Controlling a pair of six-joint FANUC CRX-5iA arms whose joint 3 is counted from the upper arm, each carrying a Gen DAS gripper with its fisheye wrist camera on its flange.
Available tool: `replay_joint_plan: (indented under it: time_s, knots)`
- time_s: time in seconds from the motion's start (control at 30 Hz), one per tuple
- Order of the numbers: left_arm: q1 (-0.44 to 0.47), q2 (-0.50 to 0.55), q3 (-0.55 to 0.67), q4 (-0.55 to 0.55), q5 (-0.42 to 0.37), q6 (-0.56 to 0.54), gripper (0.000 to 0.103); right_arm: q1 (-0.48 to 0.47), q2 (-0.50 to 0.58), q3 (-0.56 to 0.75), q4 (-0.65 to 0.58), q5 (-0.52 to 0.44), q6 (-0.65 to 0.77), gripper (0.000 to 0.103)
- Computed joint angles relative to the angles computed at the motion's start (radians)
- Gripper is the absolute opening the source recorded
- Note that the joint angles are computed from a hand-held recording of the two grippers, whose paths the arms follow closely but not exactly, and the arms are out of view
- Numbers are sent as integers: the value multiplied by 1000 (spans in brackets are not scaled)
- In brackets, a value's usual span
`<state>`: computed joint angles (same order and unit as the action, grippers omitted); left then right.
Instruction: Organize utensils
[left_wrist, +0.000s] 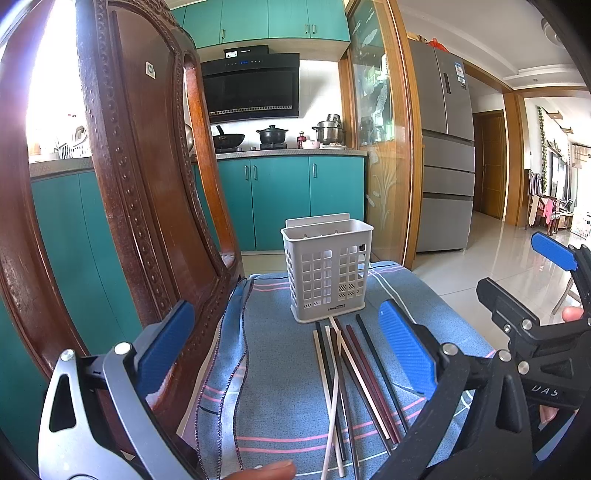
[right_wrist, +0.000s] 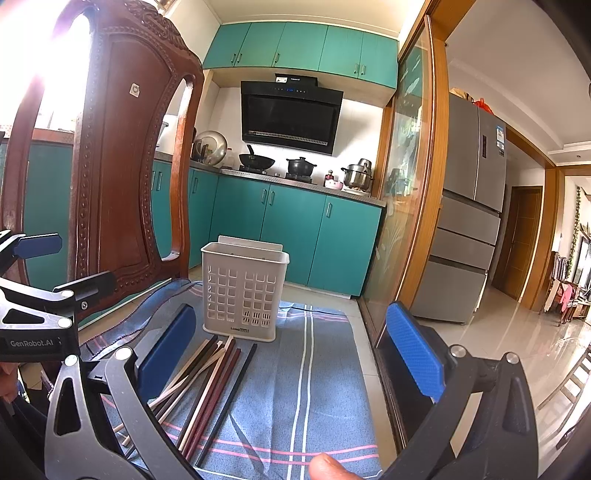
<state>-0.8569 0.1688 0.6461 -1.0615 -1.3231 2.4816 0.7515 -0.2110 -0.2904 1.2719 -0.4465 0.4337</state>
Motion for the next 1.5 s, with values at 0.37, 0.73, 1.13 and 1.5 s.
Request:
replay_joint_plan:
  time_s: [0.37, 0.73, 1.13, 1.5]
  knots:
    - [0, 0, 0, 0, 0, -1, 100, -2, 1, -1, 5, 3, -3, 101]
    - [0, 1, 1, 1, 0, -2, 100, -4, 1, -3, 11, 7, -8, 101]
    - [-1, 2, 2, -1, -1, -1, 100, -5, -1, -6, 12, 9, -8, 101]
    - [-1, 3, 4, 0, -2, -4, 100, -7, 0, -5, 15, 10, -11, 101]
